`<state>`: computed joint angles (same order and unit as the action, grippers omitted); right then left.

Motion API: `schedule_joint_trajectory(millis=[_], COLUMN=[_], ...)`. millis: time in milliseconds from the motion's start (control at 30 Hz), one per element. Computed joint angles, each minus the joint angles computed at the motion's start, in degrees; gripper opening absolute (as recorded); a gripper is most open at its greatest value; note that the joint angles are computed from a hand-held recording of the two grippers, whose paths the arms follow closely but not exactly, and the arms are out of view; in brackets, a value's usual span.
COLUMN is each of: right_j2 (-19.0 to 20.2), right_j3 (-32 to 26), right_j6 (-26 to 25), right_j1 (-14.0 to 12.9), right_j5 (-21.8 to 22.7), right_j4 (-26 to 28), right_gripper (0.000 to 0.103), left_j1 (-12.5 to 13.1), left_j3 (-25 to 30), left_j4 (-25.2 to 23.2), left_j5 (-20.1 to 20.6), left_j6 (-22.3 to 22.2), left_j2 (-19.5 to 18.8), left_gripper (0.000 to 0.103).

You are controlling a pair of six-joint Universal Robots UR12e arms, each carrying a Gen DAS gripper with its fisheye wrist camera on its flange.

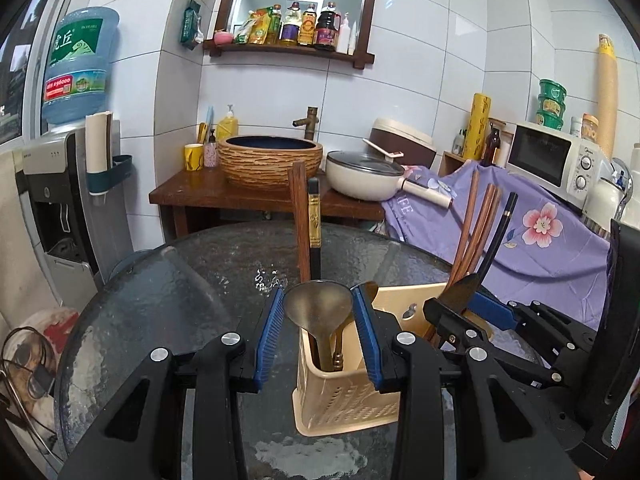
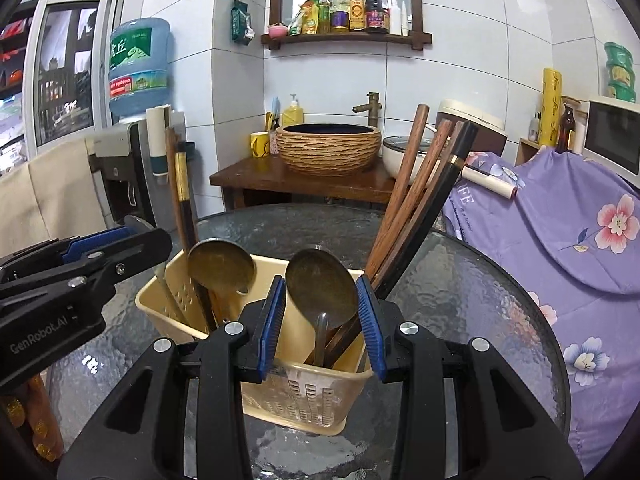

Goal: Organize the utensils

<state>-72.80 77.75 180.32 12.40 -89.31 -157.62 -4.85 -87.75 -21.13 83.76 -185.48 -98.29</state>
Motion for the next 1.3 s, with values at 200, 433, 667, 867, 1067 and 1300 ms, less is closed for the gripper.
schedule_joint_trajectory(millis=[200, 433, 667, 867, 1067, 1300], right_j2=[-0.69, -4.06, -9.47, -14.46, -19.01, -23.36], right_j3=[1.1, 5.21, 11.89, 19.34, 26.87, 33.73], right_j6=[-2.27, -3.27, -3.55, -2.75, -0.57, -1.83], right_j1=[0.07, -0.5, -0.98, -1.05, -1.32, -0.15], right_j5=[0.17, 3.02, 5.7, 6.58, 6.66, 4.89], right_j4=[-1.82, -8.38, -12.15, -13.38, -14.88, -19.12], right_gripper=[0.049, 0.065, 0.085, 0.093, 0.097, 0.097], left_j1=[0.55, 1.85, 2.64, 1.95, 0.55, -0.91], left_j3=[-0.81, -4.2, -10.3, -16.02, -22.52, -28.44], left_j4=[0.85, 7.14, 12.94, 15.08, 13.27, 14.62], left_j5=[-1.2, -3.71, -3.24, -1.93, 2.51, 6.28], left_j6=[-1.0, -4.0, -4.78, -0.54, 4.65, 2.02], left_j2=[0.77, 3.98, 8.61, 12.22, 16.74, 20.92], left_gripper=[0.036, 0.077, 0.096, 0.096, 0.096, 0.096])
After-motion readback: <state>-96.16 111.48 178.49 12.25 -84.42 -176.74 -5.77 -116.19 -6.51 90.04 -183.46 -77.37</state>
